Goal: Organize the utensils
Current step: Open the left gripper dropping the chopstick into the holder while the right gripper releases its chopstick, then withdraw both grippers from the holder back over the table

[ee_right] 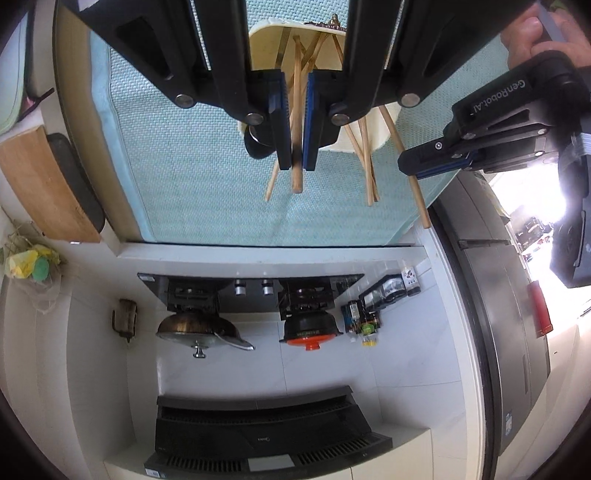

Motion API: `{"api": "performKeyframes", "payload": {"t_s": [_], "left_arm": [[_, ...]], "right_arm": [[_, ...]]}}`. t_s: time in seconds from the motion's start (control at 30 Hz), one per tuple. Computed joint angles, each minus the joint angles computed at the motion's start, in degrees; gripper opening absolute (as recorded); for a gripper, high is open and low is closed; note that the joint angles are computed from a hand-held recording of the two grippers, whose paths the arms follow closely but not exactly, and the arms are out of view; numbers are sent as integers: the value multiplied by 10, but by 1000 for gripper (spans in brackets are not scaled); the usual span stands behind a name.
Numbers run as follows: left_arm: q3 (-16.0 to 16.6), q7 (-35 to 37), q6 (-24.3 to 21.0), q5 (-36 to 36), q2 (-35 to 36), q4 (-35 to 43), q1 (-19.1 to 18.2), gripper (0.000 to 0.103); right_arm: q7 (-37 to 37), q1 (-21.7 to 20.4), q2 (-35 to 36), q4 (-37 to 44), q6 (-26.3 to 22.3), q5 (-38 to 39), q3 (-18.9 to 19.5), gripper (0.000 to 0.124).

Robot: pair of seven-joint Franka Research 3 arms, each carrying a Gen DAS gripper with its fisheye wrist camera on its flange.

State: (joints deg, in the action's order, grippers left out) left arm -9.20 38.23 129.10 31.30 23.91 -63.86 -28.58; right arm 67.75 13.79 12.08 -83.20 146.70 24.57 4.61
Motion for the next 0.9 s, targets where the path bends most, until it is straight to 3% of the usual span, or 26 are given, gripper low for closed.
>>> {"api": "performKeyframes", "payload": {"t_s": [0.1, 0.17, 0.2, 0.23, 0.47, 0.67, 0.77, 0.9], "left_arm": [[-2, 0, -10, -10, 2, 4, 2, 12], [2, -10, -7, 0, -12, -11, -1, 40], [4, -16, -4, 12, -21, -22, -3, 45], [4, -20, -1, 23, -34, -36, -5, 49], [-22, -9, -46, 64, -121, -125, -4, 59], [-68, -14, -93, 62, -249, -295, 13, 66], [-90, -44, -85, 27, -320, -396, 25, 66], [-126, -130, -58, 11, -397, -514, 33, 67]], "right_arm": [[25, 2, 12, 13, -16, -12, -6, 10], [37, 3, 12, 12, -10, -22, -8, 22], [36, 2, 8, 8, -5, -20, -7, 36], [29, -2, 1, 0, 3, -10, -4, 41], [-28, -5, -72, -77, 40, 28, 0, 44], [-100, 6, -186, -217, 62, 75, -12, 44], [-143, 19, -251, -305, 66, 95, -26, 44], [-164, 25, -339, -446, 107, 78, -27, 44]]}}
